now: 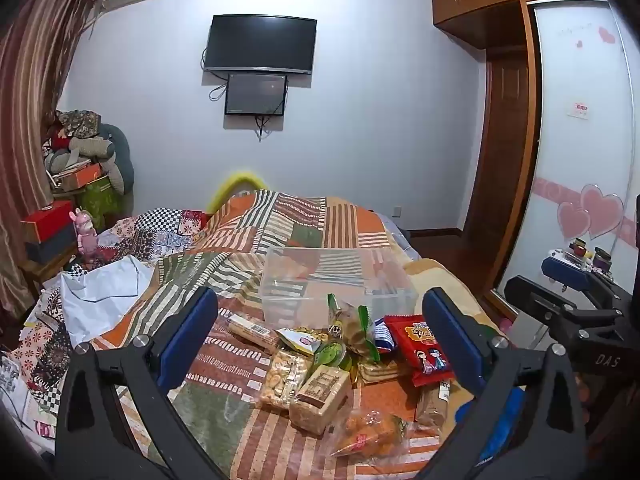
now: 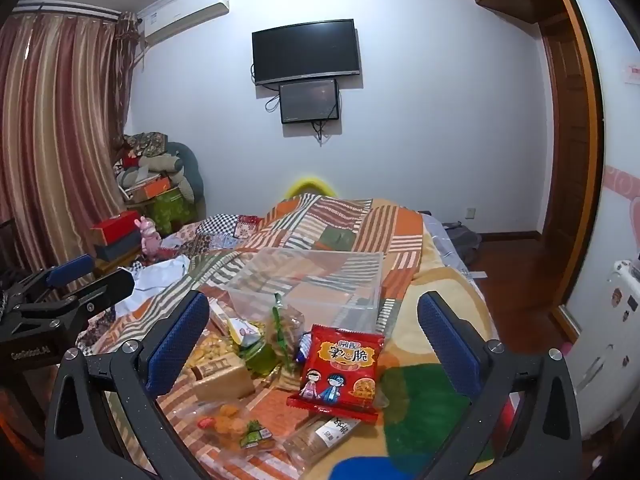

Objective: Organize snacks

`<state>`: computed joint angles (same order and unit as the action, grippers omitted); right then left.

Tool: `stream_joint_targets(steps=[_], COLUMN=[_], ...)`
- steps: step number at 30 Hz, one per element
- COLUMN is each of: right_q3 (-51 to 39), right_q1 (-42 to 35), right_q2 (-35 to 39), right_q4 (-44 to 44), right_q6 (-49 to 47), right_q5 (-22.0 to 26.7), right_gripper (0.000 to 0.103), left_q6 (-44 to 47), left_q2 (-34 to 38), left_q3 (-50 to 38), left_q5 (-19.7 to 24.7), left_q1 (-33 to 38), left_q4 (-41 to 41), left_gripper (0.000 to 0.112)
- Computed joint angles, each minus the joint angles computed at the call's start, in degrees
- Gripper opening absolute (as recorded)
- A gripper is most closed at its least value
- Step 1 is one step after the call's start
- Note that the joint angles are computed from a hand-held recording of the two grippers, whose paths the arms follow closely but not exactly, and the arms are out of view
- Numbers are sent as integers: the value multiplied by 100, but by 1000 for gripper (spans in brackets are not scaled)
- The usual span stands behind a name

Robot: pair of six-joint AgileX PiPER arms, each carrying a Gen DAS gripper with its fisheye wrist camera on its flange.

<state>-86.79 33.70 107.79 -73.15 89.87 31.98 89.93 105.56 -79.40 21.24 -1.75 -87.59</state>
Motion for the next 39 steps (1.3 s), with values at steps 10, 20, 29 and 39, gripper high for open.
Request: stream_joint_targets(steps=[10,20,29,39], right_q3=[-15,95,206,284], right_q1=[77,92,99,94], right_q2=[61,-52,-88,-127], right_q4=[-158,-334,-627,-814], right_q6=[167,340,636,836], right_q5=[70,81,61,29], right_gripper=[103,103,103,103], left_q6=[110,24,52,86], left_q2=[17,32,-18,-18], left_q3=[5,-28,-9,-3], left_q5=[26,108,126,129], left_q1=[-3,42,42,12], left_q4=[-68,3,-27,-64], left_gripper=[103,103,103,103])
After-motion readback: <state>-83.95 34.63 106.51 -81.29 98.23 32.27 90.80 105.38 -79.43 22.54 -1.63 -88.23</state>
